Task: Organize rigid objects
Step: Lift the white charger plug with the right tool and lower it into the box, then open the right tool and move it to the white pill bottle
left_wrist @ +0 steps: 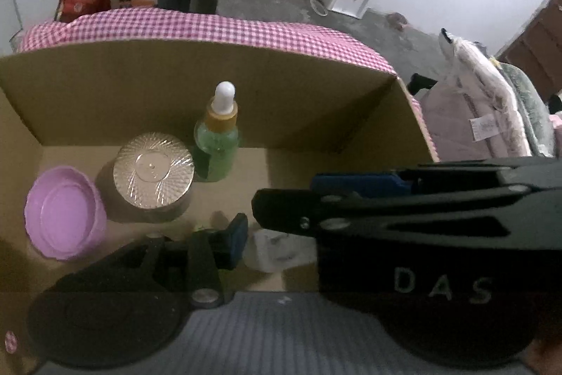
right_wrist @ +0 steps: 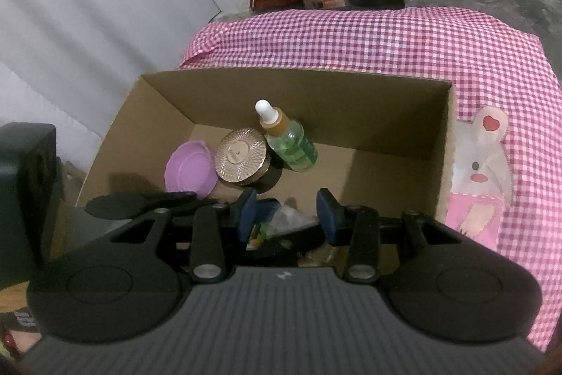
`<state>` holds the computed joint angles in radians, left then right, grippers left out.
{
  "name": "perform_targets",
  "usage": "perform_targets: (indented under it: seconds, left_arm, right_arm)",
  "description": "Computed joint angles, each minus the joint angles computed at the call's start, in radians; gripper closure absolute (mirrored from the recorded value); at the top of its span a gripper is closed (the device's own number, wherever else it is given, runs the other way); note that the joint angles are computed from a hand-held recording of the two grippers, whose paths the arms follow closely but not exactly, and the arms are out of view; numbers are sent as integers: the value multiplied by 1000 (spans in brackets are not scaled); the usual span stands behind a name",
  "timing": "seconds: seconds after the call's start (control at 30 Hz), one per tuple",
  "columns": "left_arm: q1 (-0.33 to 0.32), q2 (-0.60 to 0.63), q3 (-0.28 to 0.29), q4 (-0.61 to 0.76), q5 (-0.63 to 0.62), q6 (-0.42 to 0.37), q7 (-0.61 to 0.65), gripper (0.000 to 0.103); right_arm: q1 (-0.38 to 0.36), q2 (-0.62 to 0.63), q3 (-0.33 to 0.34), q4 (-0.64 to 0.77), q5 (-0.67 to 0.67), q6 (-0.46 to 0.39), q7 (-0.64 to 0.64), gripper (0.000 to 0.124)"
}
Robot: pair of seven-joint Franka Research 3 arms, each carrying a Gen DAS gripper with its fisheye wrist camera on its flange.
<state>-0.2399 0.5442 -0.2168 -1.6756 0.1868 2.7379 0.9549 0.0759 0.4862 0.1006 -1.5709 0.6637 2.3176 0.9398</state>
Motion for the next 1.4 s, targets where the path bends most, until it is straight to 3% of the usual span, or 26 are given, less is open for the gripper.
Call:
perform_targets:
  seconds: [0.2,0.27,0.47,0.6,0.77,0.87,0.97,1.1,1.23,1.4]
  left_arm:
    - [-17,-15,24,-22,37,29,-22,54]
    - [-30,-33,37,-44,62,56,-42,42]
    - [-102,-175,117,-204,232,185,-162,26]
    - [-159,-314,180,-353,425,300,-297,15]
    - [-204,-507,240,-518,825,355,-625,9]
    - [-162,-620,207,-600,1124,352,-886,5]
    - [-111,-728,146,-693,1303,295,-1050,4]
    - [-63,-835,62,-807,1380,174,-1136,4]
    - [-13,-867,-15,-873,1397,77,-1181,4]
    - [42,-827,-40,-897,1392,55,-1201,4]
  right_arm:
    - [-6,1,5,-2,11,5,-14,86]
    - [-14,-24,9,-31,31,22,-37,85]
    - [-66,-153,34,-166,244,81,-195,75]
    - [-70,-321,18,-326,448,131,-381,49]
    - [-32,-534,-39,-529,678,170,-588,36]
    - [5,-643,-80,-642,768,169,-676,30]
    - [52,-733,-118,-743,849,157,-755,24]
    - [108,-799,-152,-847,939,107,-817,22]
    - [145,-761,-137,-861,937,71,-780,22]
    - [189,-642,-88,-791,881,72,-662,22]
